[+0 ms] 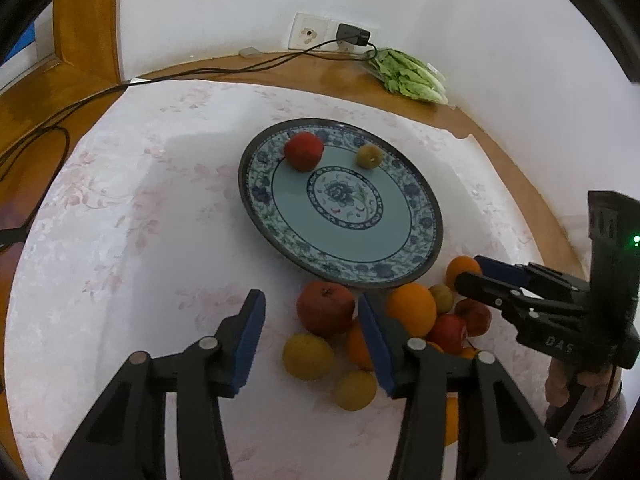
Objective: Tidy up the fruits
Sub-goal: 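Grasp an orange with the right gripper while the left gripper grasps another red apple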
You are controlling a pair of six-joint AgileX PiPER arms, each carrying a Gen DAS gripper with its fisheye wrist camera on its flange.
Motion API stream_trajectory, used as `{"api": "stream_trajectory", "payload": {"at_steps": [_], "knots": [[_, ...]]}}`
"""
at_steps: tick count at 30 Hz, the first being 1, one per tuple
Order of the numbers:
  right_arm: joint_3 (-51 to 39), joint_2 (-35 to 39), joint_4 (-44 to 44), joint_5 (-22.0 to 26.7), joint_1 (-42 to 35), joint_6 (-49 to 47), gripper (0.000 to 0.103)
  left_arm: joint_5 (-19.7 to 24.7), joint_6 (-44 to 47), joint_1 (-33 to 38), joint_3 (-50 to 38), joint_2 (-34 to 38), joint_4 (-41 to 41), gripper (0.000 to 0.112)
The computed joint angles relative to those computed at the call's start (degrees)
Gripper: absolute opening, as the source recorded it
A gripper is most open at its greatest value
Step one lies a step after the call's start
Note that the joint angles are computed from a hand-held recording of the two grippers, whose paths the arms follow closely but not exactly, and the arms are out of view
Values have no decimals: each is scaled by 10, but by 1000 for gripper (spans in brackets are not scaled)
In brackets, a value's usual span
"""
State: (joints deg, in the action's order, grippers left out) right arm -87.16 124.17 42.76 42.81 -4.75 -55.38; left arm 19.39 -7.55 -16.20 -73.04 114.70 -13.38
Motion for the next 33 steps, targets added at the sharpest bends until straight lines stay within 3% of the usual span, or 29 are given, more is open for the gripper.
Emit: {"api": "stream_trajectory", "payload": {"at_steps": [11,13,16,25,33], "knots": [[-7,12,4,8,-2,1,35,-6,83,8,5,3,-89,42],[-4,11,8,7,-2,-3,35,-4,115,14,5,5,-123,42],[0,9,16,6,-3,-8,35,1,201,25,10,6,-215,33],[15,-11,28,-1,-4,-24,34,-15,183,22,27,-11,-193,32],[17,-18,31,-5,-2,-29,34,-28,106,20,32,-36,-106,32]]}}
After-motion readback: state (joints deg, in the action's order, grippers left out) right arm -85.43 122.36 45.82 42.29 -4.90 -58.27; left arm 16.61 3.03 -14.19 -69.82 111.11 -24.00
